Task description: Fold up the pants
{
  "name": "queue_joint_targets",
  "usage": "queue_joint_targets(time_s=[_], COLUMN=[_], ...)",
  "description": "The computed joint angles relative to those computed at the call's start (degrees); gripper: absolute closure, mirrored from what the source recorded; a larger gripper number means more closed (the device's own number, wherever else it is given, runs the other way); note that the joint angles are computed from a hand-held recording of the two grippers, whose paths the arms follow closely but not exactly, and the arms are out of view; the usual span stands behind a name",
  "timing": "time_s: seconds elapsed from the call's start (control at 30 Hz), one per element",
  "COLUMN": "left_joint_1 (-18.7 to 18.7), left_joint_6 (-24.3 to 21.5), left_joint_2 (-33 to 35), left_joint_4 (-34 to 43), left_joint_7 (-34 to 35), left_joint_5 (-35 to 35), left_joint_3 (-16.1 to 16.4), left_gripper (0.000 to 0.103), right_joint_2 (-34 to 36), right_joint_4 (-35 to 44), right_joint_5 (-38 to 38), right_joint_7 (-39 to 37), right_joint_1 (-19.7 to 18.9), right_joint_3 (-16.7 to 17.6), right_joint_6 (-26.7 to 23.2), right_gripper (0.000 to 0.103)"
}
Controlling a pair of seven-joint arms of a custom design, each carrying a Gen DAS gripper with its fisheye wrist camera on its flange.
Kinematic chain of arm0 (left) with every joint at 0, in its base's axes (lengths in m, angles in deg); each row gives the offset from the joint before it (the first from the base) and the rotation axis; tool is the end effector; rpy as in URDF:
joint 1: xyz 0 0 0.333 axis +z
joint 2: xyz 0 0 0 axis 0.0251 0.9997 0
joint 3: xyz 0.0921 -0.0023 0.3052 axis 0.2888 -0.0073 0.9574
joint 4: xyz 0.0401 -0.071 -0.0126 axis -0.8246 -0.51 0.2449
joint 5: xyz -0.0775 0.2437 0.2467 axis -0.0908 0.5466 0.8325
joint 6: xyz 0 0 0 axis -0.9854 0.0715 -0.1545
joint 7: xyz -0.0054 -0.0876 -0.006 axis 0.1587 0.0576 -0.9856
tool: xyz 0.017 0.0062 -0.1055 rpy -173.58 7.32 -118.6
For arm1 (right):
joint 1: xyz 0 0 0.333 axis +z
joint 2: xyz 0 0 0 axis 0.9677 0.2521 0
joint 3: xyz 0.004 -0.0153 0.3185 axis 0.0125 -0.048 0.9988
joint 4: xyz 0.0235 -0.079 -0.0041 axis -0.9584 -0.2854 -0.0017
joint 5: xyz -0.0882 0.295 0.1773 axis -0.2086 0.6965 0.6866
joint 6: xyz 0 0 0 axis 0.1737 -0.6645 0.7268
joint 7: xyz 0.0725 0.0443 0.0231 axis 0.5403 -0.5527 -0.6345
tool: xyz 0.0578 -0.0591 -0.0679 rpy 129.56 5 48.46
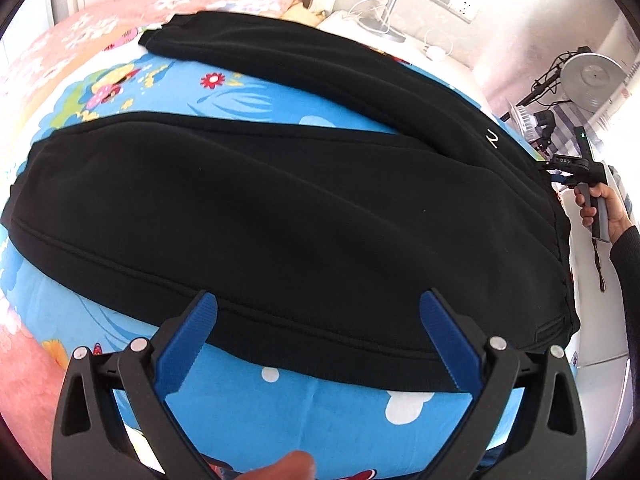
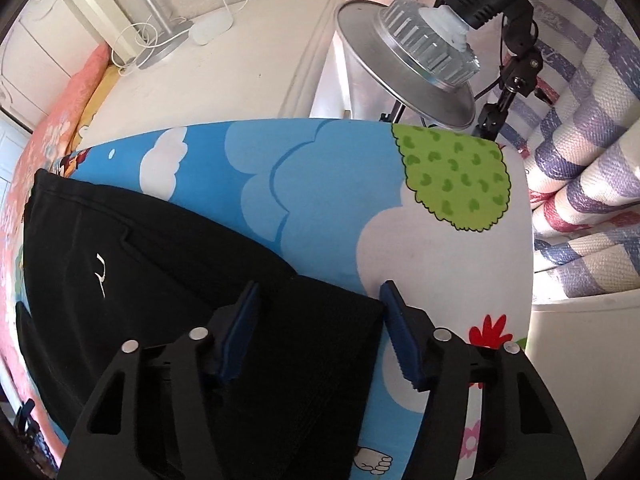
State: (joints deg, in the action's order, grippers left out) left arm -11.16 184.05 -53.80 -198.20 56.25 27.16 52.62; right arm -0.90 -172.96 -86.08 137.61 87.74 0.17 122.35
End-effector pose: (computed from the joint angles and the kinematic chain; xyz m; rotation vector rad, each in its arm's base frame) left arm 0.3230 -0.1014 0.4702 -2.1098 2.0394 -0.6878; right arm 0.5225 0.1346 0.4412 -1.8525 2.1556 -0.1607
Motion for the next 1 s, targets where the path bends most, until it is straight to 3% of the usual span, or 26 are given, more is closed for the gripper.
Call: queue_joint_targets(time_s=[0.13, 0.17, 0.2, 0.33, 0.4, 0.53, 0.67, 0.8, 0.83, 0.87, 1.0], left_joint_1=[0.0, 0.1, 0.1, -0.5, -0.6, -2.4, -5.8, -8.7, -10.0, -11.2, -19.0], left_joint_6=[0.3, 0.4, 0.4, 0.7, 1.2, 3.0, 5.4, 7.4, 7.6, 7.6, 3.5], left_joint_2=[1.2, 1.5, 1.6, 1.2, 0.6, -2.0, -4.0, -3.3, -1.7, -0.2, 12.8], left_joint_4=[0.5, 0.7, 0.7, 0.9, 0.8, -0.2, -1.2, -0.3, 0.8, 2.0, 13.2], left_joint_7=[-0.4, -0.5, -0.6, 0.1, 0.6, 3.5, 8.7, 14.1, 16.2, 18.3, 29.0], left_joint_5=[-0.7, -0.7, -0.7, -1.7, -2.0, -4.8, -10.4, -15.5, -17.1, -19.1, -31.9], left_joint_3=[0.2, 0.2, 0.2, 0.8, 1.1, 3.6, 8.1, 11.0, 12.2, 13.4, 21.4], left_gripper=[0.002, 0.002, 0.002, 0.002, 0.002, 0.002, 0.002, 0.002, 0.002, 0.002, 0.003], right_joint_2=[-0.6, -0.9, -1.8, -7.1, -12.6, -24.7, -32.5, -33.0, -32.1, -30.9, -28.8], right_joint_4=[-0.2, -0.3, -0.4, -0.9, -2.7, -9.1, -16.0, -22.5, -24.4, -26.2, -28.2], right_joint_5=[-3.6, -3.8, -6.4, -18.6, -25.2, -31.1, -26.9, -19.0, -17.0, -14.3, -14.3], right_joint_7=[1.8, 1.6, 3.1, 11.1, 16.5, 21.2, 25.9, 32.0, 34.2, 35.8, 43.7], right_joint_1=[0.4, 0.5, 0.9, 2.4, 3.2, 5.6, 11.5, 17.9, 18.9, 20.1, 19.4], right_joint_3=[0.1, 0.2, 0.5, 2.8, 5.5, 12.5, 18.8, 21.7, 21.7, 20.7, 22.4], right_joint_6=[0.2, 0.4, 0.1, -0.4, 0.1, 1.1, -0.4, 1.2, 2.9, 4.9, 7.1], right_gripper=[0.056, 0.066, 0.069, 0.072, 0.073, 0.073, 0.073, 0.075, 0.081, 0.099, 0.099])
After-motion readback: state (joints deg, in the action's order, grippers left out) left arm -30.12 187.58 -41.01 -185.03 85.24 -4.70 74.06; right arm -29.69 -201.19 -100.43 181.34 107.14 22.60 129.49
